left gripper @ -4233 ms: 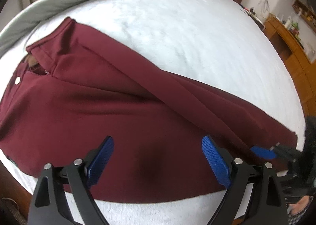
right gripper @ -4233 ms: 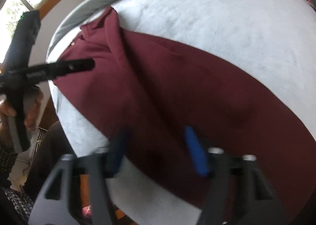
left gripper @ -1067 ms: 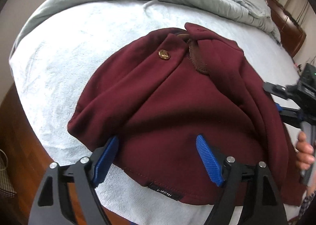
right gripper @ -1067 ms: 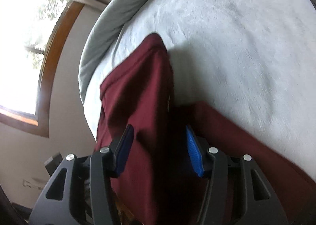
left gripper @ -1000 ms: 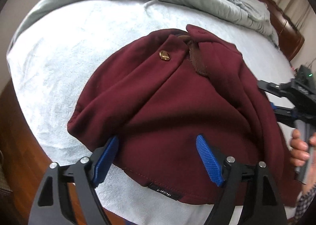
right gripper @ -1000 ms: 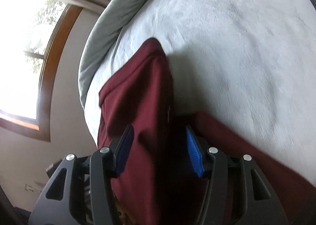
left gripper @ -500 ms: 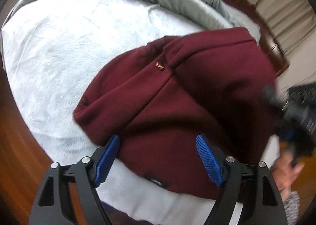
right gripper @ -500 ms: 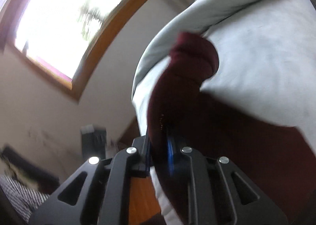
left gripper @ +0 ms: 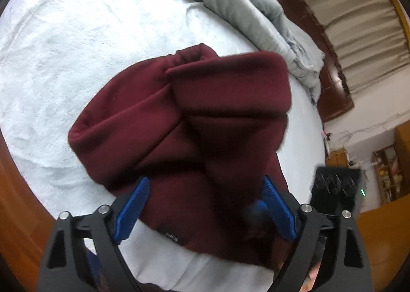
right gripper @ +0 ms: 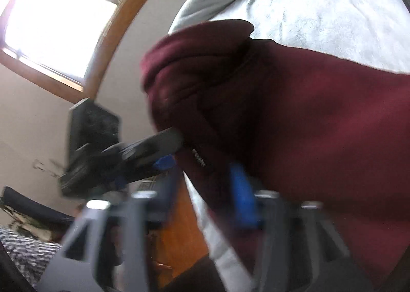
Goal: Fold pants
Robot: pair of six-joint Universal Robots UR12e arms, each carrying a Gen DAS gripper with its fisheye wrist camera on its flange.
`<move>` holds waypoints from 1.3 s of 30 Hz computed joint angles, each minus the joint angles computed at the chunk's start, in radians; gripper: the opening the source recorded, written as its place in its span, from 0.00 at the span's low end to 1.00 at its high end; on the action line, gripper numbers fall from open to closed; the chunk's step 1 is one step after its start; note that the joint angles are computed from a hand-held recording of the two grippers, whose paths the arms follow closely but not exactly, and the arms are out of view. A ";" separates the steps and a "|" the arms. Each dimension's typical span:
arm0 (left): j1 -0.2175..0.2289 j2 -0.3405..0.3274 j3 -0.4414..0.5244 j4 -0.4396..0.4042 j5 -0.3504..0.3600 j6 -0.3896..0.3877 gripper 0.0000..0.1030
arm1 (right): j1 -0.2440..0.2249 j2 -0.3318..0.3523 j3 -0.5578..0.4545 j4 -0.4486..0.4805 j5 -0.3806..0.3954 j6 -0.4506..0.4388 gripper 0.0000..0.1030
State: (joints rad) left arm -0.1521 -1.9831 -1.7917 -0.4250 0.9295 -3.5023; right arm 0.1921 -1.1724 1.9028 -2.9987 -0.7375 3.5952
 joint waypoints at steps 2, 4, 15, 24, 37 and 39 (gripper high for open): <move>0.001 -0.002 0.003 0.024 -0.043 -0.026 0.86 | -0.006 -0.017 0.025 -0.038 -0.010 0.012 0.72; -0.005 0.006 -0.001 0.054 -0.042 -0.031 0.86 | -0.010 -0.019 0.037 -0.045 0.003 0.032 0.71; -0.023 -0.029 0.052 -0.021 0.111 -0.107 0.25 | -0.022 -0.134 0.155 -0.018 -0.115 0.023 0.70; -0.025 0.026 -0.038 0.076 0.242 -0.074 0.16 | -0.093 -0.376 0.381 0.037 -0.293 0.055 0.74; -0.058 0.098 -0.001 -0.056 0.493 -0.033 0.57 | -0.118 -0.466 0.477 0.031 -0.393 0.110 0.74; -0.054 0.109 0.002 -0.017 0.526 -0.036 0.58 | -0.119 -0.458 0.476 0.013 -0.386 0.109 0.74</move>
